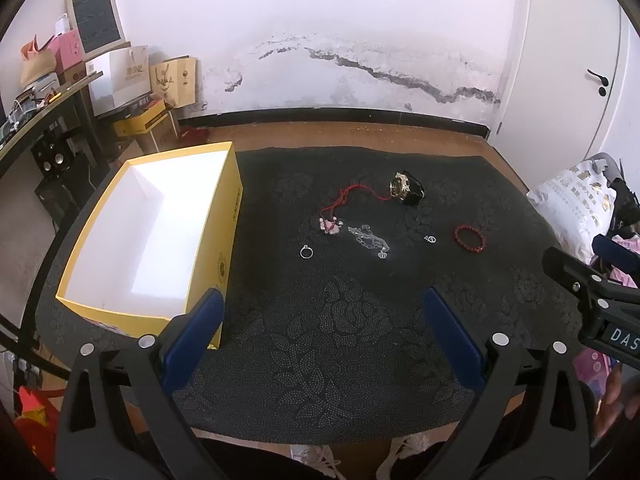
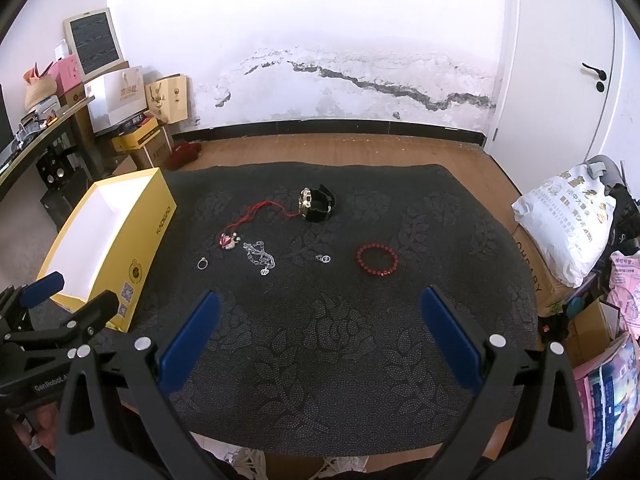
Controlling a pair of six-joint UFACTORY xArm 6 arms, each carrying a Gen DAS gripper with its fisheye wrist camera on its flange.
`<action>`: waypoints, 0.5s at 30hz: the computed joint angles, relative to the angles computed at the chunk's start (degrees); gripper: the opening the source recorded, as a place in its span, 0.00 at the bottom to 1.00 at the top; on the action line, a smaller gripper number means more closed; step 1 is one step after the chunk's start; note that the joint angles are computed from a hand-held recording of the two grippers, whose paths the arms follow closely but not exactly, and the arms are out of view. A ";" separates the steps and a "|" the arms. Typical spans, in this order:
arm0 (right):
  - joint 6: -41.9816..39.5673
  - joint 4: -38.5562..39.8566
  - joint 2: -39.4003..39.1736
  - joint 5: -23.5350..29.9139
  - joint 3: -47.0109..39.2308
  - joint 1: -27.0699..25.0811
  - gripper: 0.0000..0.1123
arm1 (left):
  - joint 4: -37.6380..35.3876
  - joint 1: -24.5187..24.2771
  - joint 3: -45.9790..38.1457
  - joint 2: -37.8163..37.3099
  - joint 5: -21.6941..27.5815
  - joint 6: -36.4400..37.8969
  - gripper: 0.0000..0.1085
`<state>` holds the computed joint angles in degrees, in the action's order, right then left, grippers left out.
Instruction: Organize jewelry
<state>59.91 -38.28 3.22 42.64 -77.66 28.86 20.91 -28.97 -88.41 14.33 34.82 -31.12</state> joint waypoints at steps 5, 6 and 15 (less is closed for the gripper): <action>0.02 -0.08 0.02 -0.04 -0.01 -0.01 0.86 | -0.36 0.18 -0.03 0.03 0.11 0.03 0.89; -0.02 -0.02 0.06 -0.01 -0.06 0.02 0.86 | -0.35 0.16 -0.10 0.07 0.19 -0.04 0.89; -0.14 -0.05 0.03 -0.07 0.08 0.04 0.86 | -0.47 0.14 -0.22 0.28 0.29 0.19 0.89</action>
<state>59.77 -38.33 3.25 42.56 -77.58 28.90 20.45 -28.83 -88.64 14.61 35.12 -30.94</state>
